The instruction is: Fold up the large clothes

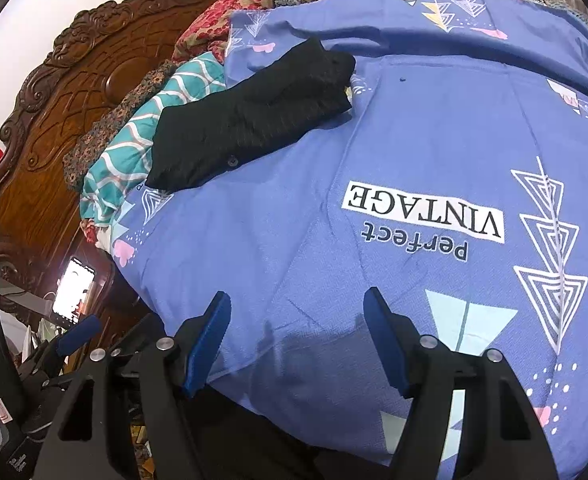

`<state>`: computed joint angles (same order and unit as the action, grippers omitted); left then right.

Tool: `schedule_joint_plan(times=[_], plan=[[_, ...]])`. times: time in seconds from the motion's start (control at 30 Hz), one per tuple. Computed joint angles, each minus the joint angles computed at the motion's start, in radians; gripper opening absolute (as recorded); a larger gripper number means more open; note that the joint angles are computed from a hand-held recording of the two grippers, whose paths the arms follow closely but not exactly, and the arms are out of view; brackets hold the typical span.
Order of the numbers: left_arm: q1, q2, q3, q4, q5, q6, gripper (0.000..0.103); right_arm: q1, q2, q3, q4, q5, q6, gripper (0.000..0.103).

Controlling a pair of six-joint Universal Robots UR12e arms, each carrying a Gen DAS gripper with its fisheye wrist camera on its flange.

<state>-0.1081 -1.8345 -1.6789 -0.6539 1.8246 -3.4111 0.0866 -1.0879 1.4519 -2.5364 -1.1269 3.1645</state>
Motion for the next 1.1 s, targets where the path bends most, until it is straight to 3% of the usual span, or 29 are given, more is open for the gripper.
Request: schedule_joint_plan(times=[0.2,0.47,0.63,0.8,0.9,0.97,1.1], plan=[[-0.011,-0.006,0.011,0.009,0.016,0.026,0.097,-0.010,-0.003,0.004,-0.011,0.013,0.032,0.087],[-0.041,0.010,0.004,0.043,0.074,0.059,0.097,-0.041,-0.041,0.065,-0.096,0.078,0.077,0.087],[-0.055,0.007,0.010,0.057,0.075,0.103,0.097,-0.055,-0.058,0.099,-0.146,0.077,0.094,0.087],[-0.055,-0.006,0.018,0.126,0.049,0.145,0.097,-0.061,-0.066,0.117,-0.180,0.021,0.131,0.087],[-0.044,-0.014,0.019,0.172,0.001,0.174,0.097,-0.058,-0.085,0.141,-0.207,-0.063,0.127,0.087],[-0.036,-0.020,0.023,0.188,-0.035,0.192,0.097,-0.058,-0.098,0.159,-0.229,-0.112,0.130,0.087],[-0.035,-0.034,0.040,0.190,-0.044,0.207,0.097,-0.061,-0.107,0.175,-0.246,-0.144,0.123,0.087]])
